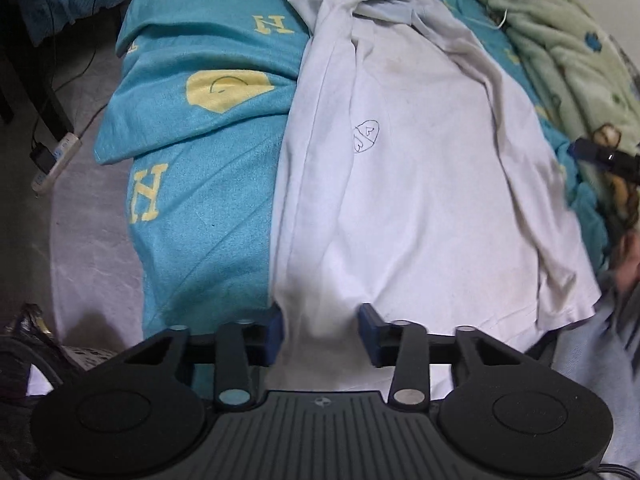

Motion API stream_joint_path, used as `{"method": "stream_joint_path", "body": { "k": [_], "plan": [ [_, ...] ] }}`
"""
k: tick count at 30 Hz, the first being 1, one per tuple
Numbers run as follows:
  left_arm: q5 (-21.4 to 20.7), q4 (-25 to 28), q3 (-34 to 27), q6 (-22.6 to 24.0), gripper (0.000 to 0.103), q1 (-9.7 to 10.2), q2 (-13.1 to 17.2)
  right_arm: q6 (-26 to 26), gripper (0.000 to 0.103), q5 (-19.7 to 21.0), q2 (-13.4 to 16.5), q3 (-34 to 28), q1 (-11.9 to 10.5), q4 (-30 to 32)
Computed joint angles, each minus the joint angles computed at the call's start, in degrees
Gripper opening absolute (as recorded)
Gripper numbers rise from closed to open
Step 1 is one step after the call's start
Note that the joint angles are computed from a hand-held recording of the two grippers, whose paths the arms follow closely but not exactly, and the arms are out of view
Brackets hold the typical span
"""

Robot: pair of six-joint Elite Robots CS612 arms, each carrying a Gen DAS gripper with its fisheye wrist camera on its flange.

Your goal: Fold clothes

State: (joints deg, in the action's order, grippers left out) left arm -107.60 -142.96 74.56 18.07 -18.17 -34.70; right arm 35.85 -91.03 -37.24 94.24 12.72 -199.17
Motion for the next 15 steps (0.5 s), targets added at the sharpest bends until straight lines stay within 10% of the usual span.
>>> {"method": "stream_joint_path", "body": {
  "k": [2, 15],
  "plan": [
    [2.69, -0.48, 0.87, 1.21, 0.006, -0.66, -0.92, 0.37, 0.043, 0.12, 0.01, 0.18, -0.14, -0.59],
    [6.92, -6.88, 9.6, 5.06, 0.004, -8.0, -12.12, 2.58, 0.043, 1.58, -0.42, 1.84, -0.62, -3.96]
  ]
}}
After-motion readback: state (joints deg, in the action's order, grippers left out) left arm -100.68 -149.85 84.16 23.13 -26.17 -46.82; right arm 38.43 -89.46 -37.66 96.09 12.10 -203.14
